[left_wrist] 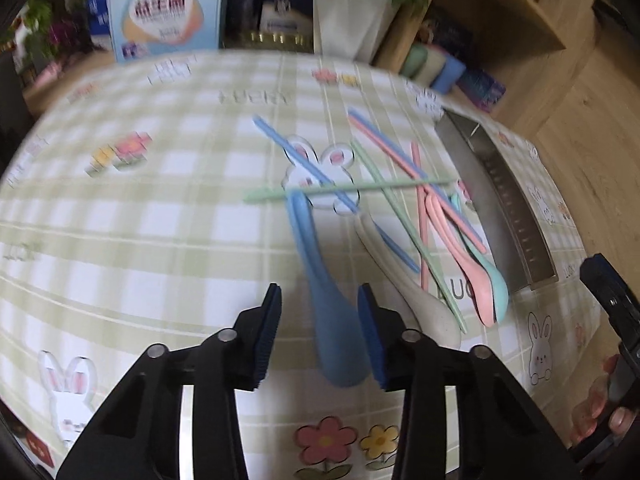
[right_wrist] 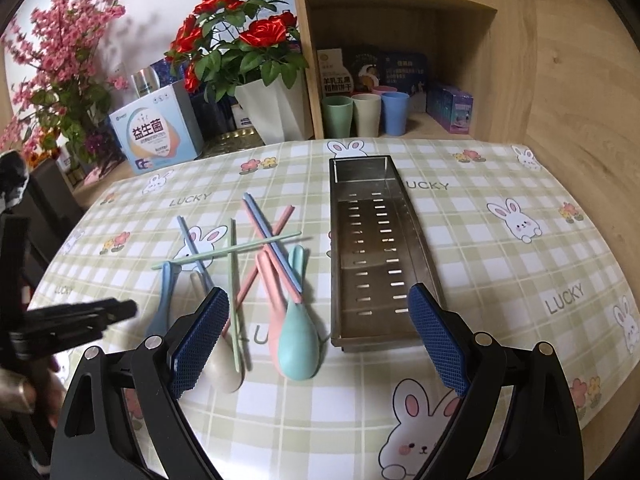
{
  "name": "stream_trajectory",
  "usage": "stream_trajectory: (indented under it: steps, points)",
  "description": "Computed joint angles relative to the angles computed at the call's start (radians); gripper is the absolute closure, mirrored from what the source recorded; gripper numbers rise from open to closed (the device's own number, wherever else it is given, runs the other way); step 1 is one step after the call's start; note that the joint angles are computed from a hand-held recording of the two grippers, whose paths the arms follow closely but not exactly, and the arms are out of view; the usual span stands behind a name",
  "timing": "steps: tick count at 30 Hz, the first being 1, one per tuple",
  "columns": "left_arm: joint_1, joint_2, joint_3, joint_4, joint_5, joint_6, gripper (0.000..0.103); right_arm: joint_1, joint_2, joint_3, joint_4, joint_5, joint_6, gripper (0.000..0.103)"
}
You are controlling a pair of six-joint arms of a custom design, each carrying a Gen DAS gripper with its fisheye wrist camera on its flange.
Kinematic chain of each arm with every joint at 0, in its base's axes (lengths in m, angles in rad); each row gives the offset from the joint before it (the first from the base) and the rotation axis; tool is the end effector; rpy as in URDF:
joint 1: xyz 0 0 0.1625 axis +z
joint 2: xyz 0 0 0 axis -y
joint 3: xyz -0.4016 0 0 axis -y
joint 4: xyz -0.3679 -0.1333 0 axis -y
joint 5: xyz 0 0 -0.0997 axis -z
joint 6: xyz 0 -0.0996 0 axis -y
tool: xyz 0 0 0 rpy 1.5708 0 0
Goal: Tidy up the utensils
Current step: 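Reach the left tool to the blue spoon and close on its handle, then lift the blue spoon off the table with the left tool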
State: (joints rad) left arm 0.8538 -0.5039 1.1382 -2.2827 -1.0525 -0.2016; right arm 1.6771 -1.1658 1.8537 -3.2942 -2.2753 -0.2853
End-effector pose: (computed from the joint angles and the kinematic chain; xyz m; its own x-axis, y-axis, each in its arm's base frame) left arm -0.3579 -0.6885 0.0599 -0.7974 0.3804 -0.4684 0.5057 0.8448 -0.1749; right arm 0.1277 -0.5481 0.3451 -0.7685 0.3112 0.5591 -0.2818 0.6199 -0.7324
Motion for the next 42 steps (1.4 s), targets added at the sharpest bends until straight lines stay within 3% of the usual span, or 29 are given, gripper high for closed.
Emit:
stream_trajectory:
  steps: [5, 13, 15, 23, 33, 38, 40, 42]
  points:
    - [0.018, 0.049, -0.078, 0.074, -0.021, -0.047, 0.071, -0.025, -0.013, 0.007, 0.025, 0.03, 0.032, 0.015]
    - [0.015, 0.09, -0.121, 0.094, 0.025, -0.061, 0.071, -0.042, -0.022, 0.017, 0.026, 0.06, 0.048, 0.015]
    - [0.016, 0.081, -0.104, 0.083, 0.011, -0.054, 0.083, -0.047, -0.025, 0.018, 0.029, 0.067, 0.055, 0.015]
    - [-0.002, 0.053, -0.056, 0.039, 0.027, -0.03, 0.096, -0.051, -0.033, 0.026, 0.021, 0.073, 0.066, 0.015]
    - [-0.022, 0.047, -0.046, 0.092, -0.057, 0.002, 0.097, -0.05, -0.035, 0.032, 0.017, 0.075, 0.07, 0.015]
    - [-0.028, 0.06, -0.053, 0.081, -0.016, 0.014, 0.096, -0.05, -0.038, 0.036, 0.015, 0.076, 0.071, 0.015]
    - [-0.023, 0.064, -0.062, 0.082, -0.013, 0.006, 0.093, -0.05, -0.038, 0.036, 0.015, 0.077, 0.072, 0.015]
    - [-0.019, 0.068, -0.072, 0.084, -0.014, 0.006, 0.083, -0.05, -0.038, 0.038, 0.014, 0.078, 0.071, 0.015]
